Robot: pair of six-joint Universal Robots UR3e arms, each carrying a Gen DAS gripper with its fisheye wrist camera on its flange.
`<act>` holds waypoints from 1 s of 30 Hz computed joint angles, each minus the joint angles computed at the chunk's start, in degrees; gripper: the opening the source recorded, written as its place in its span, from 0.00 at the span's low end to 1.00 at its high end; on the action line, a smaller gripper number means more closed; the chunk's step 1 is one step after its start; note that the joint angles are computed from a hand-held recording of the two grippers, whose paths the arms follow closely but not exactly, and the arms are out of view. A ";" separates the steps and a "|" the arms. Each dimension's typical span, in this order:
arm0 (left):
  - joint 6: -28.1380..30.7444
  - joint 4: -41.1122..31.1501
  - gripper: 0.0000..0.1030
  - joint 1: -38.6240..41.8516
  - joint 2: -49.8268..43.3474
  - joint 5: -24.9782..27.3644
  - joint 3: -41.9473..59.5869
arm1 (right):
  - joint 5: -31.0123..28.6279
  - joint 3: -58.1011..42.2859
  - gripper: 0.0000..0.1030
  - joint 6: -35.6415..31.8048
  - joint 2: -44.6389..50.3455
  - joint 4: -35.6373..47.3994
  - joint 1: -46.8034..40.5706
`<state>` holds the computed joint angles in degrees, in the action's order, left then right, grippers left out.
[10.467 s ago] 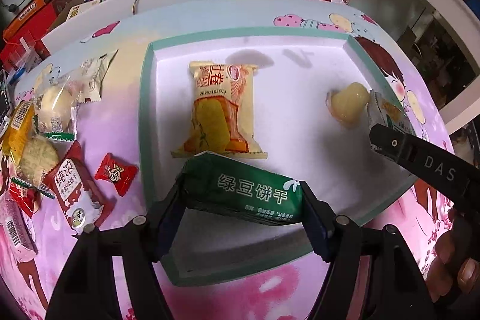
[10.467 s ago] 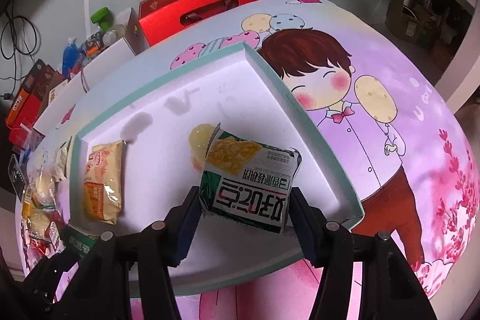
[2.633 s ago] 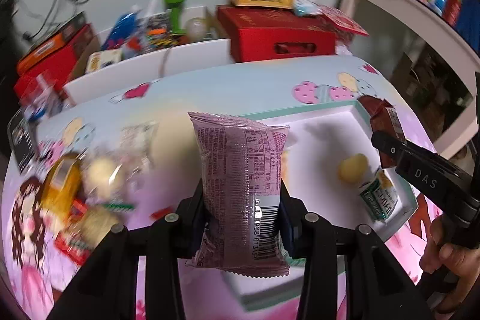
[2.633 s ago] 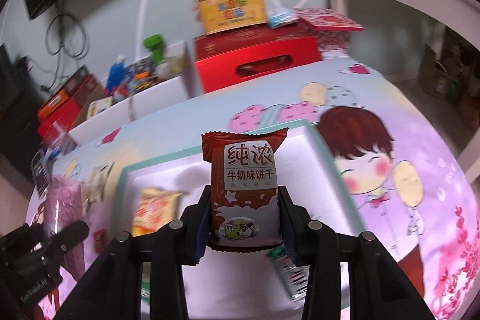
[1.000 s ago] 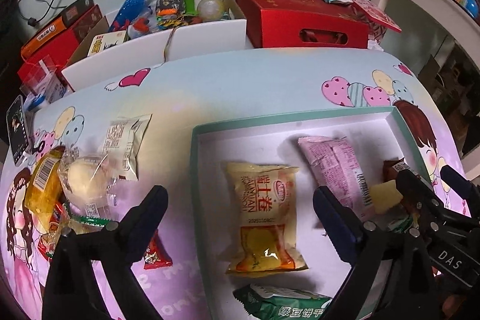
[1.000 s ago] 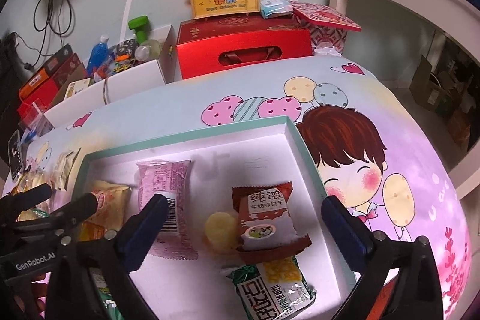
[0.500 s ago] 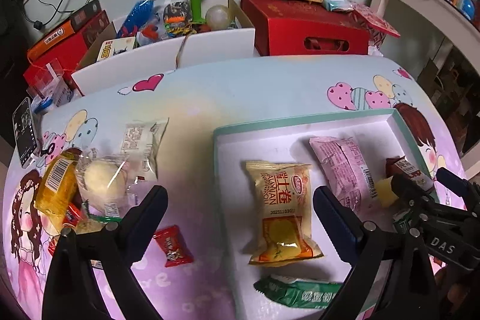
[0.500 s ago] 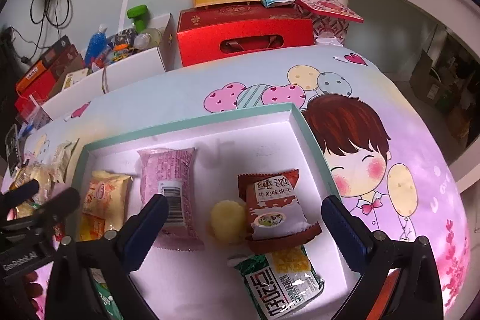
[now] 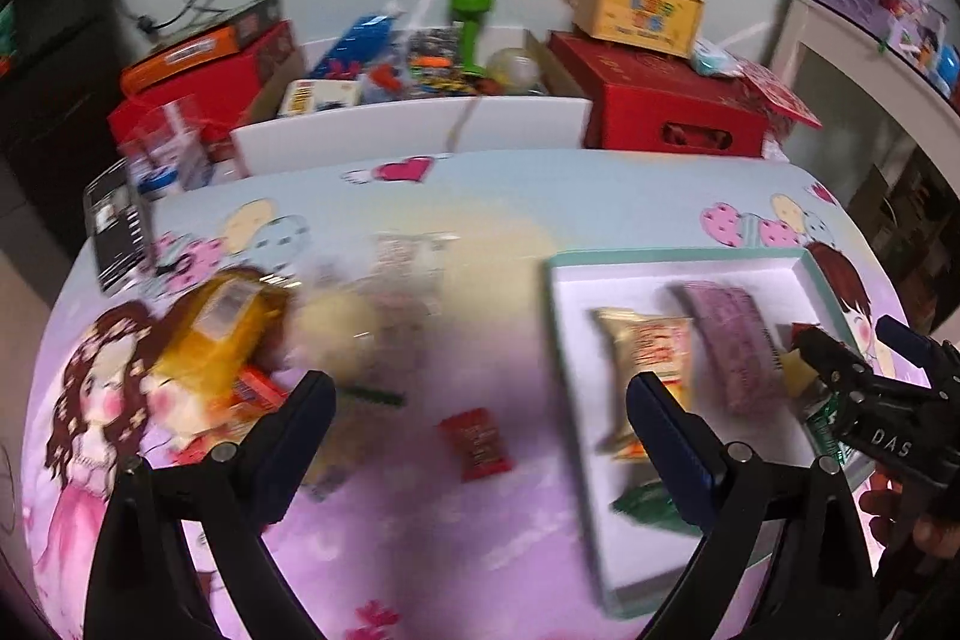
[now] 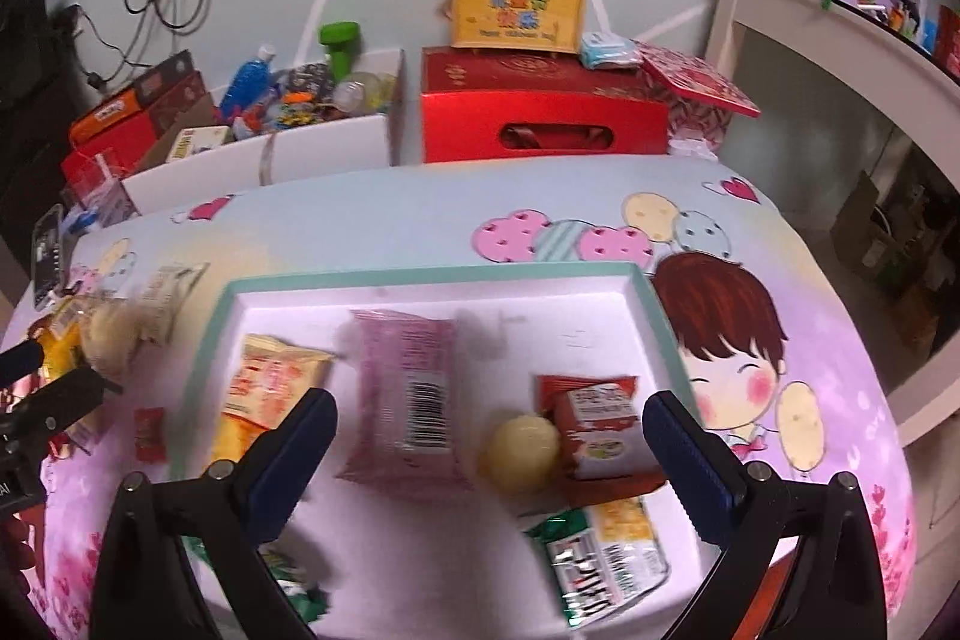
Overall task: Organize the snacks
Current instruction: 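Move both tools back over the snack pile, then grasp the red snack bag with the left tool while the right tool grasps the small red candy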
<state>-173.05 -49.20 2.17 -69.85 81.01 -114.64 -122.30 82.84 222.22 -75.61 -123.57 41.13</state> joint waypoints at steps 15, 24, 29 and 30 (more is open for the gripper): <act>25.79 -32.30 0.95 47.39 28.69 -18.22 -6.98 | 5.17 -13.50 1.00 -1.29 9.88 -3.44 4.71; 33.71 -43.33 0.95 63.10 30.72 -21.38 -6.30 | 9.42 -27.33 1.00 -2.79 20.18 -2.13 7.67; 30.54 -41.64 0.95 62.50 28.07 -20.99 -7.06 | 11.85 -33.47 1.00 -3.97 25.03 -0.72 8.46; 30.03 -41.09 0.95 61.99 27.59 -21.04 -7.34 | 12.17 -34.59 1.00 -4.47 25.95 -0.69 8.67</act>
